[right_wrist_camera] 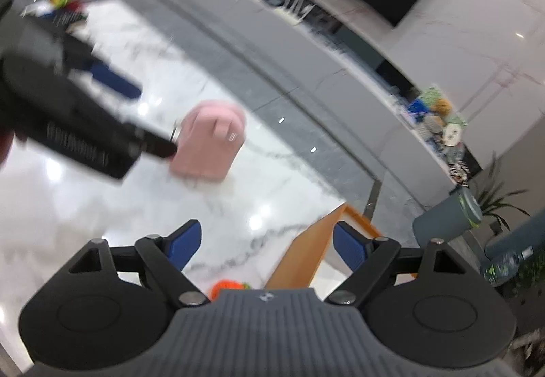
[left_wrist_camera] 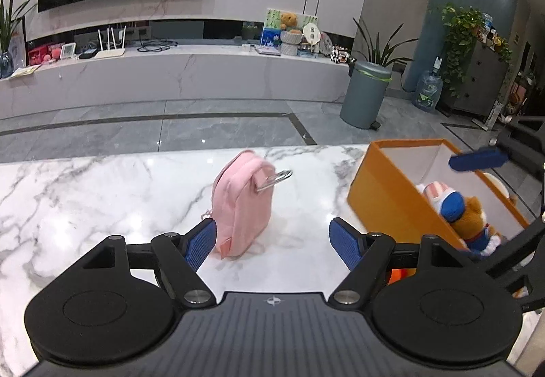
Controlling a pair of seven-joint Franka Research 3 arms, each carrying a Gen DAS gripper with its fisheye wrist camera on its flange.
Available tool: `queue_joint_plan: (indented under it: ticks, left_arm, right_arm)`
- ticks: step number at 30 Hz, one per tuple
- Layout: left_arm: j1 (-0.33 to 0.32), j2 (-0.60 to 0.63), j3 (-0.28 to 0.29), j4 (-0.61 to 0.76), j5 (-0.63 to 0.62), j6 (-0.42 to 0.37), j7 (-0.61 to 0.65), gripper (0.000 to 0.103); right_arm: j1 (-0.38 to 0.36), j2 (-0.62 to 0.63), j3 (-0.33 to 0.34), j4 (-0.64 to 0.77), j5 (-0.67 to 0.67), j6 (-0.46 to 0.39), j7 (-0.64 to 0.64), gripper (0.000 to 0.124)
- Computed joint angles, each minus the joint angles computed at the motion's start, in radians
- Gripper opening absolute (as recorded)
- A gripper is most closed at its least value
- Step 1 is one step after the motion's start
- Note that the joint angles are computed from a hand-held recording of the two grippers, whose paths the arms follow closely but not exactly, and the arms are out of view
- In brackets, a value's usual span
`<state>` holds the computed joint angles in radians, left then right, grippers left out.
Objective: Organize objects
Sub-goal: 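Move both tools toward the pink backpack and orange knitted fruit, then grasp the pink backpack with the left tool while the right tool grasps the orange knitted fruit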
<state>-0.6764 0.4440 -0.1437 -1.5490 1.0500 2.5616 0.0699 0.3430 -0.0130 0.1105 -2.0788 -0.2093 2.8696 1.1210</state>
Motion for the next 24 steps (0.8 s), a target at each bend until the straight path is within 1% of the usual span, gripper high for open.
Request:
queue_joint_plan:
  ticks: [4,6,9,11,14,17,20,23,24]
  left_arm:
    - [0.013,0.012,0.015,-0.015,0.016,0.042,-0.058,0.088]
    - [0.022,0.020,0.022,-0.017,0.015,0.064,-0.080,0.088]
    - [0.036,0.046,0.029,0.003,-0.002,0.082,-0.078,0.088]
    - [0.042,0.068,0.029,0.028,-0.031,0.074,-0.049,0.088]
    - [0.040,0.099,0.041,0.063,-0.056,0.065,-0.013,0.088]
    - [0.033,0.115,0.063,0.072,-0.044,0.088,-0.002,0.088]
    - [0.033,0.129,0.073,0.076,-0.045,0.113,0.010,0.088]
    - [0.021,0.135,0.098,0.074,-0.022,0.133,-0.018,0.088]
    - [0.019,0.136,0.105,0.072,-0.010,0.144,-0.031,0.088]
  right_arm:
    - [0.002,0.062,-0.002,0.069,0.139,-0.124,-0.198,0.085]
    - [0.003,0.093,-0.006,0.100,0.158,-0.175,-0.255,0.085]
    - [0.012,0.134,-0.018,0.135,0.126,-0.216,-0.280,0.084]
    - [0.018,0.158,-0.024,0.159,0.106,-0.243,-0.293,0.085]
    - [0.027,0.196,-0.029,0.208,0.082,-0.322,-0.329,0.086]
    - [0.044,0.241,-0.041,0.255,0.029,-0.378,-0.343,0.086]
    - [0.060,0.284,-0.054,0.304,-0.021,-0.436,-0.351,0.086]
    - [0.072,0.320,-0.061,0.354,-0.045,-0.501,-0.360,0.086]
    - [0.074,0.330,-0.063,0.367,-0.048,-0.512,-0.362,0.086]
